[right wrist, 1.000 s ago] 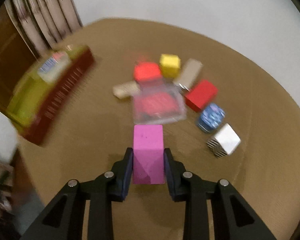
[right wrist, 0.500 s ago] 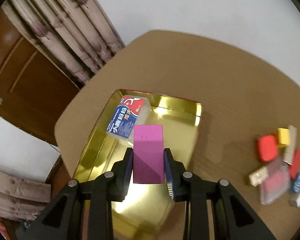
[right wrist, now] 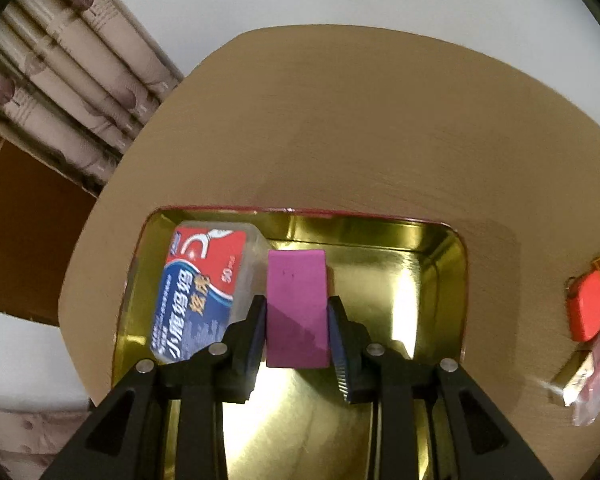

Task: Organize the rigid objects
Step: 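Grasp the pink block with the right gripper and place it in the tin, then grasp the clear case with red lid with the left gripper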

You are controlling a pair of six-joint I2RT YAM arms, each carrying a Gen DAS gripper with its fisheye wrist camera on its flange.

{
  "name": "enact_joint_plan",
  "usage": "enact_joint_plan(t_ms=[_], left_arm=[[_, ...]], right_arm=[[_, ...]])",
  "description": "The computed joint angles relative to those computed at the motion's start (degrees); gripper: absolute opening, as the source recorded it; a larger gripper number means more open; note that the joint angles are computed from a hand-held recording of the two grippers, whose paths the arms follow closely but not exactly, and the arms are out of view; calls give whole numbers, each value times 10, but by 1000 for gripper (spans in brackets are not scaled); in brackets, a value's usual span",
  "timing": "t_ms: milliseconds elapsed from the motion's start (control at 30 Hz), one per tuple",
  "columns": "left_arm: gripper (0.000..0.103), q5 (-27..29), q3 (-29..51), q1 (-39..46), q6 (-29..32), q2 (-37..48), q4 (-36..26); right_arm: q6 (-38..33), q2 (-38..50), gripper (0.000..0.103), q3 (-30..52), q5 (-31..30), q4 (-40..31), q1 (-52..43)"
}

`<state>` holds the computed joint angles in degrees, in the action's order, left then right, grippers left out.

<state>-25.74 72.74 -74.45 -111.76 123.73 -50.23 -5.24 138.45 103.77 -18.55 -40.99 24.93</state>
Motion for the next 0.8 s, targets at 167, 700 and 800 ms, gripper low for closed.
enact_joint_plan(t_ms=[167, 700, 800], left_arm=[[102, 3, 10, -1, 0, 6, -9], [102, -42, 200, -19, 128, 106, -75], [102, -61, 238, -10, 202, 117, -54]], right_arm=[[-3, -68, 33, -74, -1, 52, -8], [-339, -231, 50, -406, 13, 371, -486], [-373, -175, 50, -354, 28, 402, -549]])
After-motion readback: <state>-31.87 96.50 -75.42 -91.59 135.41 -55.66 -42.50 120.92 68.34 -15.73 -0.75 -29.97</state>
